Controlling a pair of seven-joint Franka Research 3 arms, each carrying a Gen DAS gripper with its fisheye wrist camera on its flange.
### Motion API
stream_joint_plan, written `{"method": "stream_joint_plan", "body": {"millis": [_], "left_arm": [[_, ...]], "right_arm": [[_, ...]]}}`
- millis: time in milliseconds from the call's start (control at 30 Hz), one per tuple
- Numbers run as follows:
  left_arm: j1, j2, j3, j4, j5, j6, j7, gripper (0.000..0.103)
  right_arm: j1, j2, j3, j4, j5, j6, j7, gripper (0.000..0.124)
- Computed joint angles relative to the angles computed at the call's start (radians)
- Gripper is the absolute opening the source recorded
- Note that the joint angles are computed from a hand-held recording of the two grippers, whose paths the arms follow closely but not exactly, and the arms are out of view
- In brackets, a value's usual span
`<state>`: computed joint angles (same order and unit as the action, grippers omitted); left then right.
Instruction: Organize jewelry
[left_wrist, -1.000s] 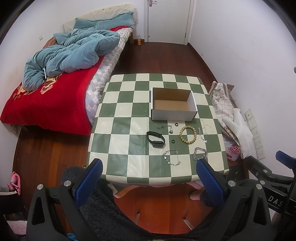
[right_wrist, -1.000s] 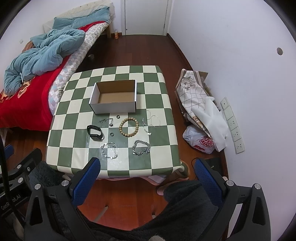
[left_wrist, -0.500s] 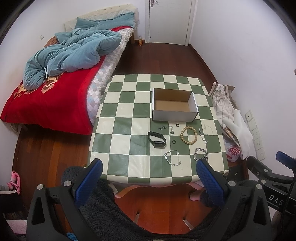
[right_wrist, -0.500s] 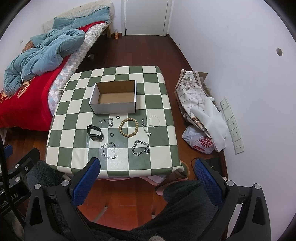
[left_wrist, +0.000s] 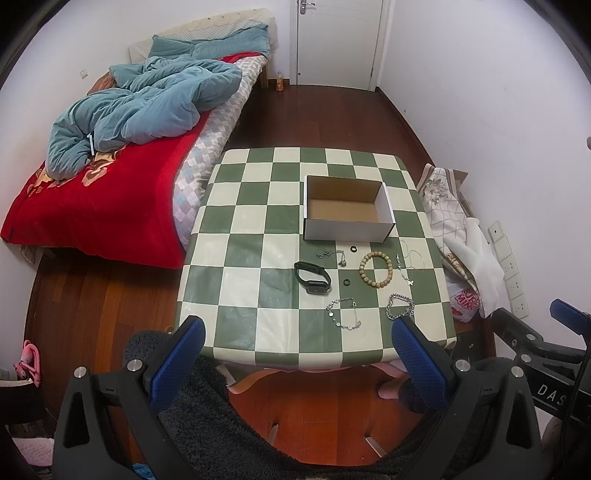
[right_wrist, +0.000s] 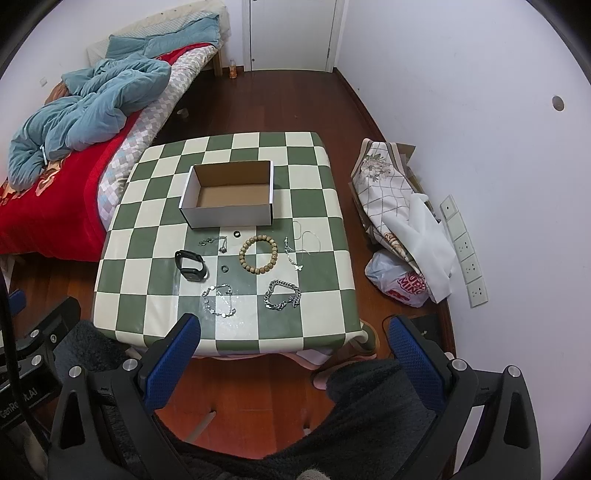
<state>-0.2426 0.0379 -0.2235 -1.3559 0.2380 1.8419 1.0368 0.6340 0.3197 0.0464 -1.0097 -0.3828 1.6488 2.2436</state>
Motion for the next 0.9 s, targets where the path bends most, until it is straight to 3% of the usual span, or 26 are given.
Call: {"method": "stream_joint_plan", "body": {"millis": [900], "left_arm": [[-0.002, -0.003, -0.001, 0.007, 0.007, -0.002, 0.003, 0.103]], "right_arm": [[0.0, -0.005, 0.001, 0.013, -0.002, -0.014, -0.006, 0.103]]}}
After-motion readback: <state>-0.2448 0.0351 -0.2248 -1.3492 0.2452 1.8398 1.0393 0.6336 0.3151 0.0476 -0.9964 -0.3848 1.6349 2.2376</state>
